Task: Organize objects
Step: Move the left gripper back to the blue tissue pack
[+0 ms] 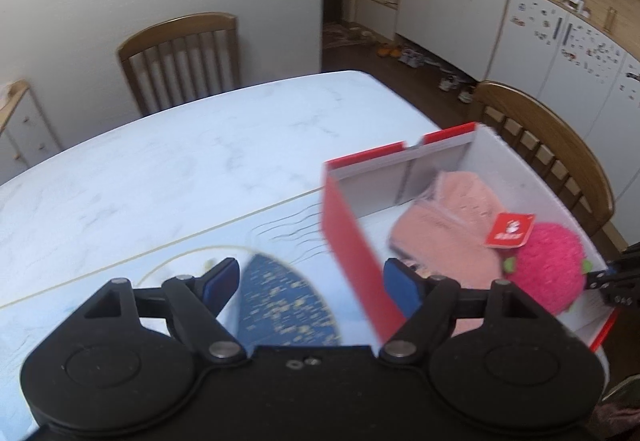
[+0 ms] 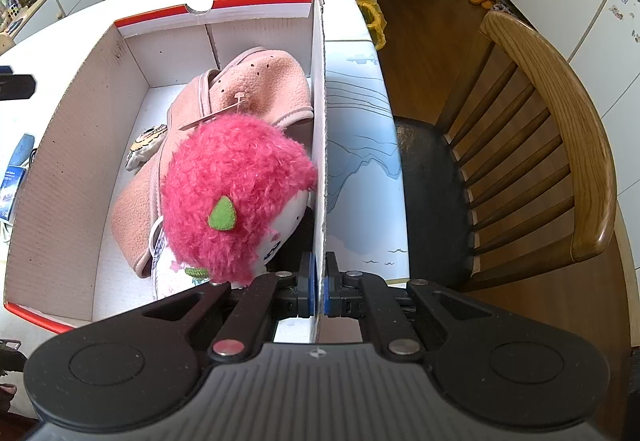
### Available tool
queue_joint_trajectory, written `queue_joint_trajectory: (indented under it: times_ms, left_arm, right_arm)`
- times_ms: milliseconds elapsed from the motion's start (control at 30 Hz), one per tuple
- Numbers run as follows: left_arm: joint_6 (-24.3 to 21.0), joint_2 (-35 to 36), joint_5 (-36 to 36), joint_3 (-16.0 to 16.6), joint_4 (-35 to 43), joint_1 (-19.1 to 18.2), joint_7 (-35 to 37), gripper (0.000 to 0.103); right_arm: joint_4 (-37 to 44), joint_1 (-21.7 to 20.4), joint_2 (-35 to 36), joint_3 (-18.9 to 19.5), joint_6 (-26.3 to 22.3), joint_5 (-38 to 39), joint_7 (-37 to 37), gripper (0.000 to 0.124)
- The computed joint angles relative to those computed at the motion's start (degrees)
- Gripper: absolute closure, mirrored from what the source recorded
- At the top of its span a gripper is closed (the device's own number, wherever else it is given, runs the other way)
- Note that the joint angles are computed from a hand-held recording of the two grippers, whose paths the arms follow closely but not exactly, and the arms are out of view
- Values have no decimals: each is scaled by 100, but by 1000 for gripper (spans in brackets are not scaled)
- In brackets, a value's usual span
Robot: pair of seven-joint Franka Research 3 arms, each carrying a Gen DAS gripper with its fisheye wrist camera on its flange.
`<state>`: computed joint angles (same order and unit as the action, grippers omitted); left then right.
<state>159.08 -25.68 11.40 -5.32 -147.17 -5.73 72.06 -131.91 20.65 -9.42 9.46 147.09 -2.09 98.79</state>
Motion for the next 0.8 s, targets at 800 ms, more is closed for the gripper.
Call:
queue_joint_trajectory:
  times_ms: [800]
  left_arm:
    - [-571,-724,455,115,-1200,806,-716,7]
  right_arm:
    - [90,-4,-3,36,-210,-216,285,120]
